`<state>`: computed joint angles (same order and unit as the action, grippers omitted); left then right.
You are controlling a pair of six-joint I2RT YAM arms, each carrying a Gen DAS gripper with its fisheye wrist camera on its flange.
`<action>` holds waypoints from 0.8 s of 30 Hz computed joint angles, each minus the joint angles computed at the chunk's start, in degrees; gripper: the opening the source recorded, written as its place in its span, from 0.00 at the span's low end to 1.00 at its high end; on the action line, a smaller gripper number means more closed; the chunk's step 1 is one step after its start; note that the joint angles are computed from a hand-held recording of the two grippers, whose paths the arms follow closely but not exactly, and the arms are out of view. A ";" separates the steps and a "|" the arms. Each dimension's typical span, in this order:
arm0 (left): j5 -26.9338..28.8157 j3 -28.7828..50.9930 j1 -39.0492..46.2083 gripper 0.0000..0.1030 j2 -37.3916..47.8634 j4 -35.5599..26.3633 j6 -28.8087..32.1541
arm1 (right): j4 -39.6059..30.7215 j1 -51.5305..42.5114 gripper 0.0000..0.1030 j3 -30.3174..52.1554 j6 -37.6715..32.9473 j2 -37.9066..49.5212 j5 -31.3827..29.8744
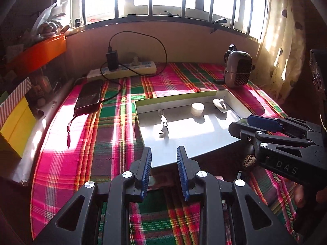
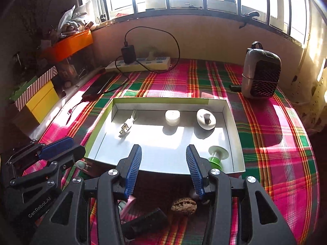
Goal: Organize objects
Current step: 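Withdraw both tools from the box toward the objects lying in front of it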
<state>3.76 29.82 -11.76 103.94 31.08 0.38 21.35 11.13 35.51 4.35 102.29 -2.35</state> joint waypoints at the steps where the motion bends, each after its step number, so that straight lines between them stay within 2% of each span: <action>1: -0.05 -1.37 0.16 0.23 -0.72 0.82 -0.05 | 0.49 0.12 0.45 -1.18 0.11 -0.80 0.11; 13: 4.66 -13.96 5.14 0.27 -0.83 13.19 -0.67 | 9.04 -1.66 0.45 -14.92 1.10 -7.40 0.67; 19: 6.96 -17.07 8.30 0.28 2.84 17.84 0.54 | 15.62 -1.19 0.45 -20.08 1.38 -5.78 2.84; 24: 7.88 -17.20 9.74 0.28 5.00 18.93 0.55 | 18.27 -0.40 0.46 -20.80 3.39 -3.01 -0.25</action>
<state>11.65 12.62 -2.02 108.94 50.01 0.93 39.63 10.73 14.71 7.75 99.28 -2.60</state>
